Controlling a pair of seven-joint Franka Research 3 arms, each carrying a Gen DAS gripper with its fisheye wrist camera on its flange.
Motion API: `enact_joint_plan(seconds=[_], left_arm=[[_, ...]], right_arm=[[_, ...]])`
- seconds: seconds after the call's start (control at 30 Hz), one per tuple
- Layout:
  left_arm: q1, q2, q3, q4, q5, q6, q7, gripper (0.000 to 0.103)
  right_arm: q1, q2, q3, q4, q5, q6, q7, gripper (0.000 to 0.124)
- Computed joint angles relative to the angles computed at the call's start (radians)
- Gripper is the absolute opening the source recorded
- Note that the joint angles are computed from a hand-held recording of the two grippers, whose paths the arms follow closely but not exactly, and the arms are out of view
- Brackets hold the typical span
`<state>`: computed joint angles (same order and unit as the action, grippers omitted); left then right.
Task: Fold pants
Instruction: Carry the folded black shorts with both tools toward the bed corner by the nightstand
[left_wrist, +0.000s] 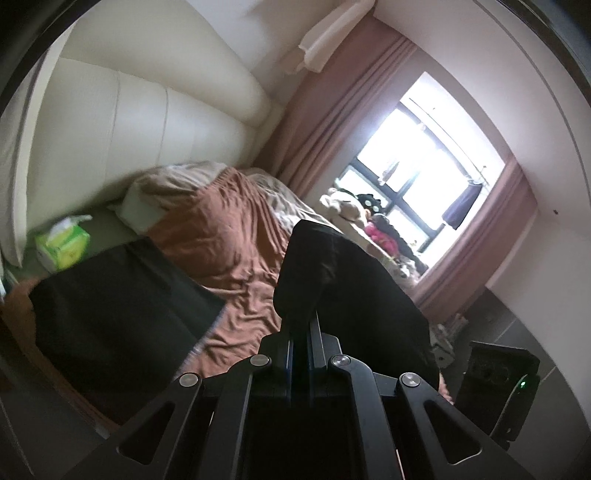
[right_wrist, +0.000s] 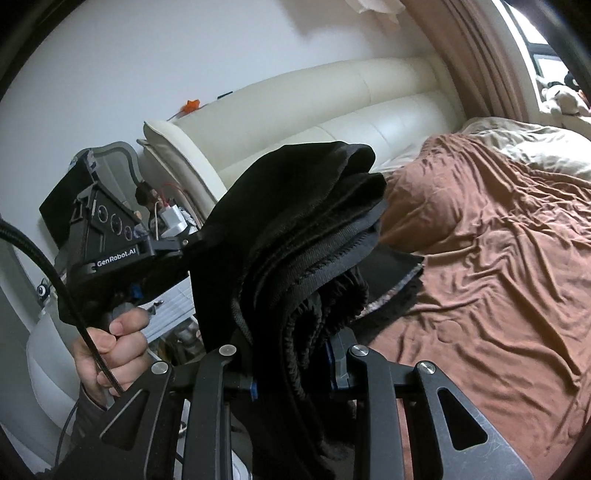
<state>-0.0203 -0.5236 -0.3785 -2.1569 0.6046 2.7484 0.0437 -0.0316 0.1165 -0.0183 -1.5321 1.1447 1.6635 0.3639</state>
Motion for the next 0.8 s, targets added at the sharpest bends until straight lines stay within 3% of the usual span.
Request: enact_joint_plan(seconds=[0.2, 0.53, 0.8], left_arm=[[-0.008, -0.033, 0.074, -0.044, -0.037, -0.02, 0.081, 0.005], [0.044, -0.095, 0.149, -0.116, -0.081, -0.085, 0.213, 0.005], [0.105, -0.012, 0.196, -0.15, -0.117, 0.015, 0.245, 0.005]], right_arm=[[0.064, 0.042, 0.051, 0.036, -0.006, 0.074, 0.051, 0.022], [0.171, 0.121, 0.131, 0.066, 0.009, 0.186, 0.118, 0.022], [0.214, 0.264, 0.189, 0.162, 0.011, 0.264, 0.216, 0.022]])
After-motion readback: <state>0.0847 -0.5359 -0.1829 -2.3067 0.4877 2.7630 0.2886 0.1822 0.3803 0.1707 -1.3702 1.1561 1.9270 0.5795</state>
